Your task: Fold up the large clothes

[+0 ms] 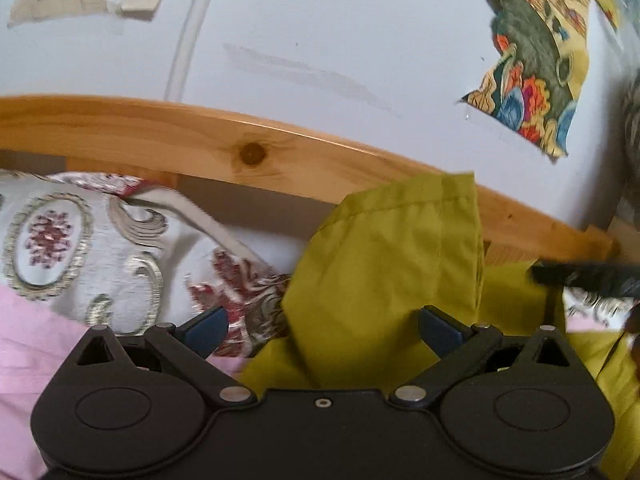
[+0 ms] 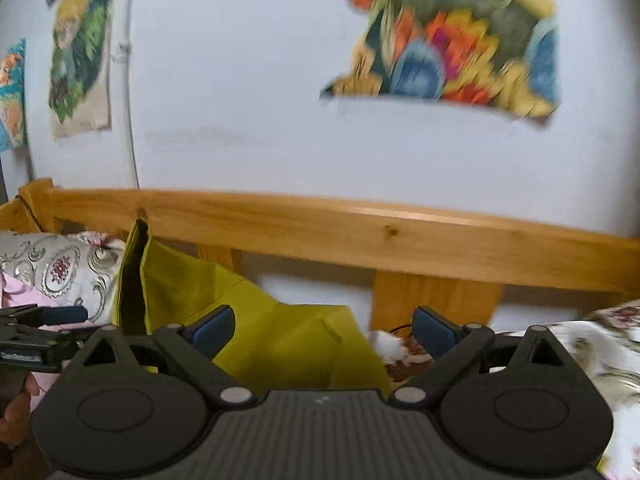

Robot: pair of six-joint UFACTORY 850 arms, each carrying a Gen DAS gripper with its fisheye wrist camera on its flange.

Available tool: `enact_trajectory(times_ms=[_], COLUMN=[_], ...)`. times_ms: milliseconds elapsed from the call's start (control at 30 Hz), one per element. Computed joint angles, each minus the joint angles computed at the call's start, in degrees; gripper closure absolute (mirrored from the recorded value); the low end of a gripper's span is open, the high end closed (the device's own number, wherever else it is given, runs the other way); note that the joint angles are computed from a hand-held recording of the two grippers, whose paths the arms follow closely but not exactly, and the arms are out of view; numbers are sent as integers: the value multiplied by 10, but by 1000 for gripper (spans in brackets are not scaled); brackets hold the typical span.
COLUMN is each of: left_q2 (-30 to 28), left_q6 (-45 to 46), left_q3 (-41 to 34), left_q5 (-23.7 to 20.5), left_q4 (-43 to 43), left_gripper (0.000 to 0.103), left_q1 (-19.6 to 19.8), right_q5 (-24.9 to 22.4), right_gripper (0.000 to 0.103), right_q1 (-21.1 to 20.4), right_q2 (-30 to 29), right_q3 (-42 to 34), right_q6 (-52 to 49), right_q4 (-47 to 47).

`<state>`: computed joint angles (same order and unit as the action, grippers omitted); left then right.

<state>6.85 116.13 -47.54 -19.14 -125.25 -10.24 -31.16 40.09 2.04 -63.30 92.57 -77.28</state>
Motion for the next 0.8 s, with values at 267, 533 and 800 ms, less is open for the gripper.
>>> enact_trajectory(times_ms=[267, 533, 800], left_q2=[6, 137, 280], left_q6=[-63, -50, -319], left_q3=[1, 111, 217], left_q5=[-41, -156, -251], left_q4=[65, 138, 424], left_gripper=[102, 92, 65], left_q1=[1, 47, 191], right_q5=[3, -142, -246], right_gripper=[92, 95, 92], right_q1=[16, 141, 271], right_q2=[24, 129, 155], right_q3=[53, 197, 267], right_q6=[15, 113, -20], right_q4=[-45, -233, -112])
